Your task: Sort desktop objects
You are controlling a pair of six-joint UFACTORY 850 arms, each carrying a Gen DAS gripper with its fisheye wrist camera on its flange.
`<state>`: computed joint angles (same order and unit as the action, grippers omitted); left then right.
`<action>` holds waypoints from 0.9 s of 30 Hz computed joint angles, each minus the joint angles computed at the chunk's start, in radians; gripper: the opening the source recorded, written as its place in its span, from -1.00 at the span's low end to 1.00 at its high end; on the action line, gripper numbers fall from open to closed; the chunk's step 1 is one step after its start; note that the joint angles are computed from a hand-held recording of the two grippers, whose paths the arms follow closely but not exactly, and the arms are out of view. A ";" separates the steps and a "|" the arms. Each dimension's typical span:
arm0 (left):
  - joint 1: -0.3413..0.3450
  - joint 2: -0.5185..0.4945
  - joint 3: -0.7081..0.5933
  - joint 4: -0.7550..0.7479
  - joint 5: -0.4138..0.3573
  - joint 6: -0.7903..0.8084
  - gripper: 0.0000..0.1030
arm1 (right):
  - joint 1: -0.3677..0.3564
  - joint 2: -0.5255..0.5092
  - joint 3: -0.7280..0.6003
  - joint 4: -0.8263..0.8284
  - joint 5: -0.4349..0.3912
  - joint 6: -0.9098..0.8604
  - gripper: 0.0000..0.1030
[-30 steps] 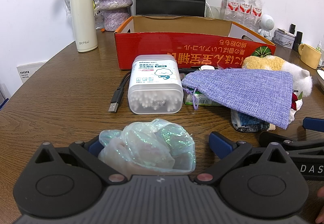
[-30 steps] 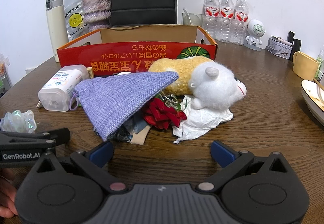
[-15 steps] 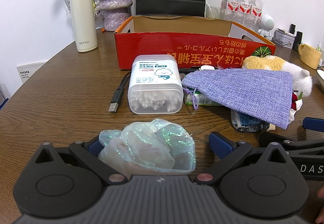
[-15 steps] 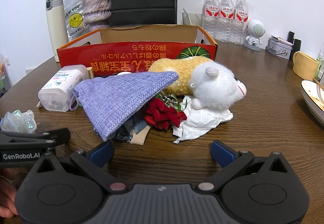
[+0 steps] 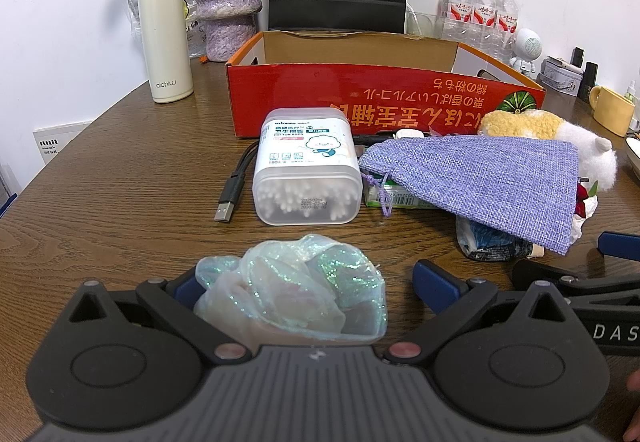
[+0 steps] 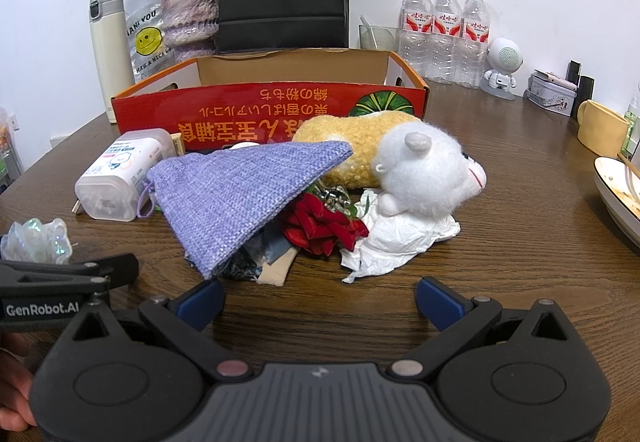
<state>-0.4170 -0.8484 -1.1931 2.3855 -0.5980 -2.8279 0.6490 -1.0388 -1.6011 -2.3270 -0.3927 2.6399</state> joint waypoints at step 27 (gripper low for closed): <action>0.010 0.015 0.029 0.031 -0.013 -0.007 1.00 | -0.001 0.003 0.009 -0.045 0.003 0.025 1.00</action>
<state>-0.4075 -0.8331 -1.1638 2.4161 -0.6109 -2.8354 0.6482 -1.0357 -1.5917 -2.3716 -0.3896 2.6649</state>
